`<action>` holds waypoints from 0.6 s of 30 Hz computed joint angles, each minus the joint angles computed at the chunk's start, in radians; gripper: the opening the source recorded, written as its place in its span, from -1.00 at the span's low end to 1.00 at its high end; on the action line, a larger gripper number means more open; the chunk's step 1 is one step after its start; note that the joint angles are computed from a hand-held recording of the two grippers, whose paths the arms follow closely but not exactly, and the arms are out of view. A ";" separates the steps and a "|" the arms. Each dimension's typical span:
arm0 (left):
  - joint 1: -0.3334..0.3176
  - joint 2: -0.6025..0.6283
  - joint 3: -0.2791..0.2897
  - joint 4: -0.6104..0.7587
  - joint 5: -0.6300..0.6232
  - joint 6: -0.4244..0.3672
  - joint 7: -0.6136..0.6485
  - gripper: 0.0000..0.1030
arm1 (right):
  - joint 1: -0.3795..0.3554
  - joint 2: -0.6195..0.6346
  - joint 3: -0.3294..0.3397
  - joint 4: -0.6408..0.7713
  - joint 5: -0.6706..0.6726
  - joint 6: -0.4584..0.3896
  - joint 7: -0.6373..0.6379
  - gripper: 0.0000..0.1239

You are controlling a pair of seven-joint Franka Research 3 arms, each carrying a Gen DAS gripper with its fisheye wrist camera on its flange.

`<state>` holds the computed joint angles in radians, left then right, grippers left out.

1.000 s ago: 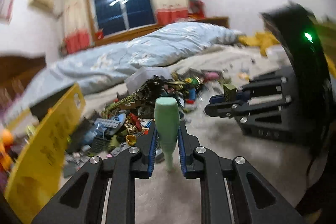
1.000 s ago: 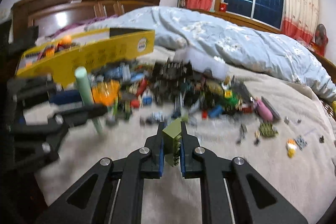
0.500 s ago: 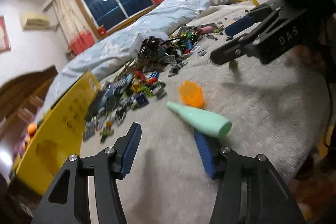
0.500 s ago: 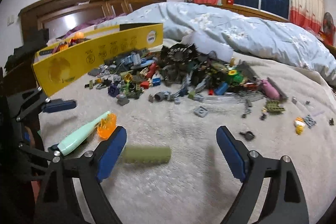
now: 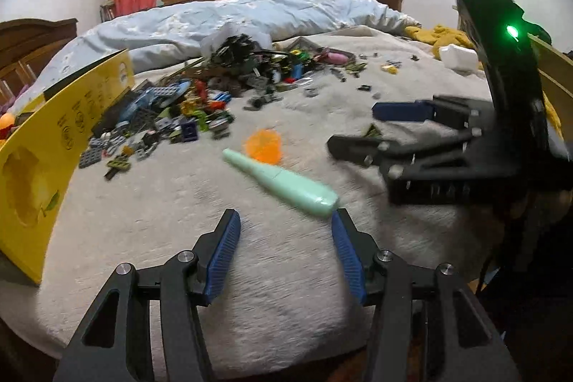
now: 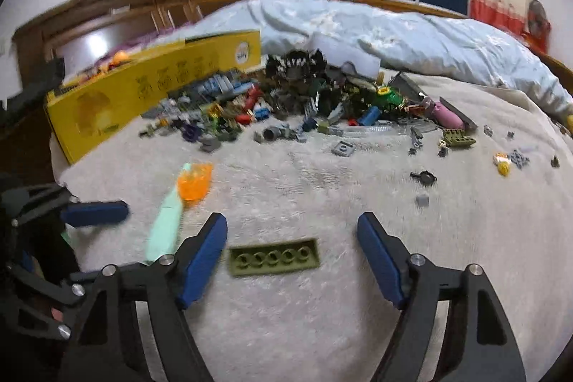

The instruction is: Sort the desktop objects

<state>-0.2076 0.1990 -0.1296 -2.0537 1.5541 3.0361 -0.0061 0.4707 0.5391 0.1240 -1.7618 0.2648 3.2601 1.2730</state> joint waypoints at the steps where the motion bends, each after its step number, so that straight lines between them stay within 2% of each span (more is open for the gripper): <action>1: -0.004 0.005 -0.001 0.009 0.007 -0.006 0.007 0.06 | 0.029 -0.004 -0.027 -0.017 -0.001 0.026 -0.003 0.23; 3: -0.018 0.007 -0.008 0.016 -0.002 -0.050 0.040 0.06 | 0.134 -0.010 -0.135 -0.044 0.005 0.064 -0.002 0.23; 4: -0.025 0.010 -0.010 0.022 -0.001 -0.069 0.046 0.06 | 0.163 -0.012 -0.165 -0.056 0.012 0.081 -0.010 0.23; 6: -0.022 0.022 -0.006 0.040 0.007 -0.051 0.033 0.06 | 0.232 -0.013 -0.244 -0.062 0.068 0.072 -0.015 0.23; 8: -0.017 0.041 -0.003 0.060 -0.015 -0.031 0.031 0.06 | 0.221 -0.016 -0.244 -0.063 0.096 0.057 0.016 0.23; 10: -0.007 0.069 -0.004 0.073 -0.124 -0.011 0.106 0.06 | 0.166 -0.018 -0.192 -0.057 0.100 0.042 0.032 0.10; 11: -0.007 0.084 0.006 0.083 -0.138 0.009 0.091 0.06 | 0.139 -0.020 -0.165 -0.056 0.091 0.040 0.031 0.09; 13: -0.033 0.102 0.057 0.111 -0.045 0.061 -0.066 0.05 | 0.112 -0.017 -0.132 -0.057 0.066 0.052 0.019 -0.01; 15: -0.033 0.104 0.060 0.115 -0.036 0.059 -0.091 -0.17 | 0.140 -0.006 -0.160 -0.048 0.050 0.058 0.001 -0.02; 18: -0.034 0.094 0.060 0.103 -0.042 0.027 -0.110 -0.58 | 0.154 0.002 -0.172 -0.030 0.042 0.040 -0.012 -0.20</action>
